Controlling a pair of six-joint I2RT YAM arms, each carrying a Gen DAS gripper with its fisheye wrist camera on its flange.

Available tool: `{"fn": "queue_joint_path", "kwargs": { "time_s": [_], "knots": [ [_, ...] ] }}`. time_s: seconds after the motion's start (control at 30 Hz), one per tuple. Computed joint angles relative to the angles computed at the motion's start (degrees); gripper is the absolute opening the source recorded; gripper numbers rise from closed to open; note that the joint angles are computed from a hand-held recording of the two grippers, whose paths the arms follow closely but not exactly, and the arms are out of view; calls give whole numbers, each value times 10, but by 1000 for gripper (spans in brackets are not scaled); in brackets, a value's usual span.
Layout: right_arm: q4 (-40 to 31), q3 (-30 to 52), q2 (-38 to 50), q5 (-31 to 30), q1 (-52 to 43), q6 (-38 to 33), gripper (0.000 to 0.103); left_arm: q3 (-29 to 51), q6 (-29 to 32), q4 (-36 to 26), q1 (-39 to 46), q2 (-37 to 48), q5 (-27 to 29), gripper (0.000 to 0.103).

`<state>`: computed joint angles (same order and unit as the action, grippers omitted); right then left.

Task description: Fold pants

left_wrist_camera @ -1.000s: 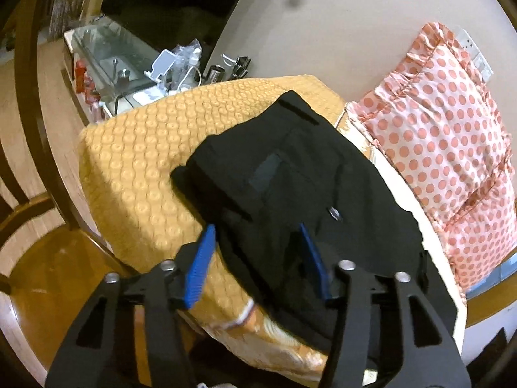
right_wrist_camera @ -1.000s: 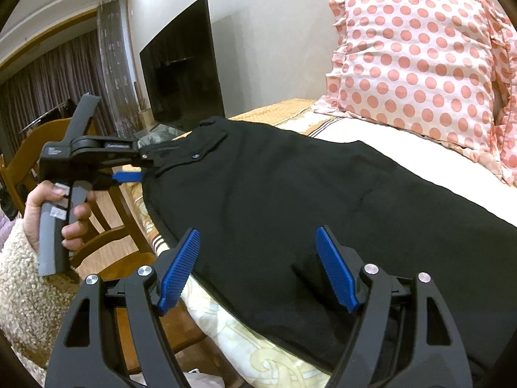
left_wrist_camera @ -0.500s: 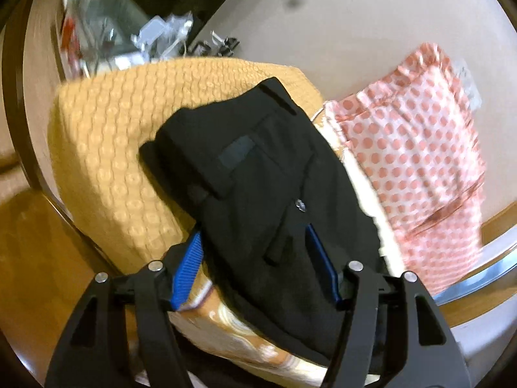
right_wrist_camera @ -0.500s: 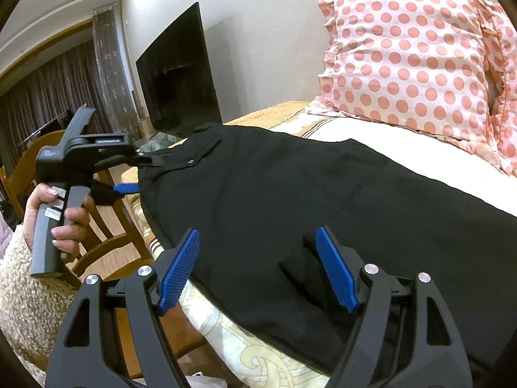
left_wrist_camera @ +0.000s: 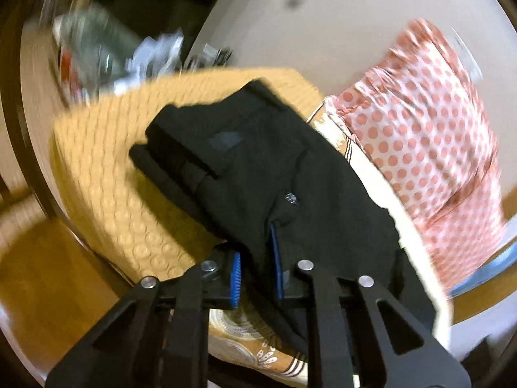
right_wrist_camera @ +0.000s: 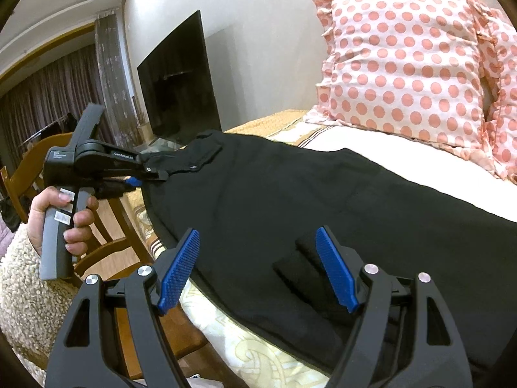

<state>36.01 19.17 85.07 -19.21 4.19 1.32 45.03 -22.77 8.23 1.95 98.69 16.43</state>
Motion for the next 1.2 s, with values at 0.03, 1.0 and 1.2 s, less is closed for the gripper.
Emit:
{"fn": "queue_joint_path", "kwargs": {
  "time_s": [0.03, 1.0, 1.2],
  "knots": [
    [0, -3, -7, -3, -6, 0, 76, -5, 12, -1, -17, -17, -28, 14],
    [-119, -63, -82, -251, -702, -193, 76, 290, 184, -93, -643, 179, -302, 11],
    [-114, -51, -55, -244, -745, -224, 76, 269, 241, -60, -678, 203, -367, 11]
  ]
}}
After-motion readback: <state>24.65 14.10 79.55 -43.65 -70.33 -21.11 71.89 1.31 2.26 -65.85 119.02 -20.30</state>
